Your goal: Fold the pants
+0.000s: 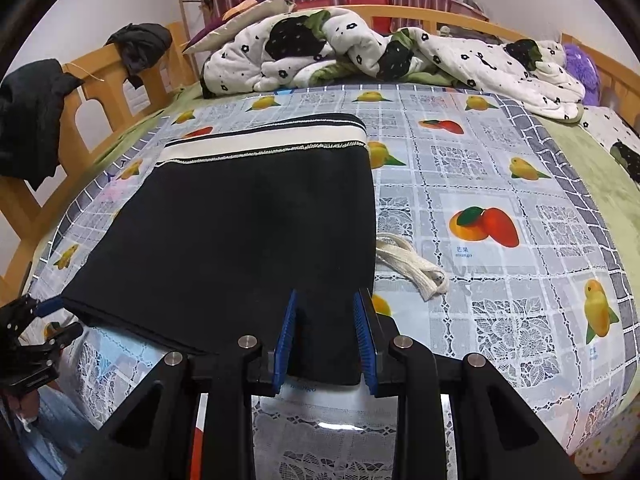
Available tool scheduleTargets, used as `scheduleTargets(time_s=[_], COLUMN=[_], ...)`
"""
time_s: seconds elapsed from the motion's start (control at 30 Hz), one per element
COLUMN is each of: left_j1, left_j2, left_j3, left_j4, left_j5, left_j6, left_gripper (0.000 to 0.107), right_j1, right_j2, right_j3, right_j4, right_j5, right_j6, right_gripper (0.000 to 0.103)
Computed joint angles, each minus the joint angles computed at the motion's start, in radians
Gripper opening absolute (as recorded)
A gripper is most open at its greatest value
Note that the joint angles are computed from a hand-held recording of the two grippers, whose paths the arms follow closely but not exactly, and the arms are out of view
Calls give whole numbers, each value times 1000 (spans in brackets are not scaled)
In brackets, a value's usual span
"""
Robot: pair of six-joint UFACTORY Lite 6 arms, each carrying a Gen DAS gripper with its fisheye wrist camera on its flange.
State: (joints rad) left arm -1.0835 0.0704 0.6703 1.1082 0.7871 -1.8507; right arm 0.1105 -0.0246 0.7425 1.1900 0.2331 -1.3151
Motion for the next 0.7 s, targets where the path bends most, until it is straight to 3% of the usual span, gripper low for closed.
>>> scheduleTargets(time_s=[0.07, 0.1, 0.2, 0.27, 0.33, 0.47, 0.53, 0.6, 0.7], left_j1=[4, 11, 52, 96, 62, 57, 9, -77, -116], left_j2=[23, 4, -99, -69, -25, -103, -146, -185, -253], left_j3=[22, 17, -45, -49, -32, -53, -70, -80, -93], left_j4=[30, 52, 105, 70, 52, -40, -75, -66, 1], left_j5=[16, -3, -48, -117, -86, -104, -34, 70, 116], left_j6=[-11, -32, -183, -172, -158, -112, -121, -165, -210], left_gripper=[37, 18, 14, 14, 15, 22, 30, 38, 50], right_j1=[4, 4, -6, -17, -18, 10, -5, -32, -30], right_j2=[0, 1, -1, -1, 27, 141, 108, 54, 21], right_j3=[-2, -3, -5, -9, 5, 56, 51, 27, 27], right_j4=[3, 3, 33, 71, 49, -151, -148, -31, 72], right_j5=[-7, -8, -3, 7, 15, -24, -1, 34, 61], right_j6=[-6, -8, -38, -73, -56, 136, 128, 17, -84], right_gripper=[29, 29, 29, 29, 29, 29, 29, 30, 31])
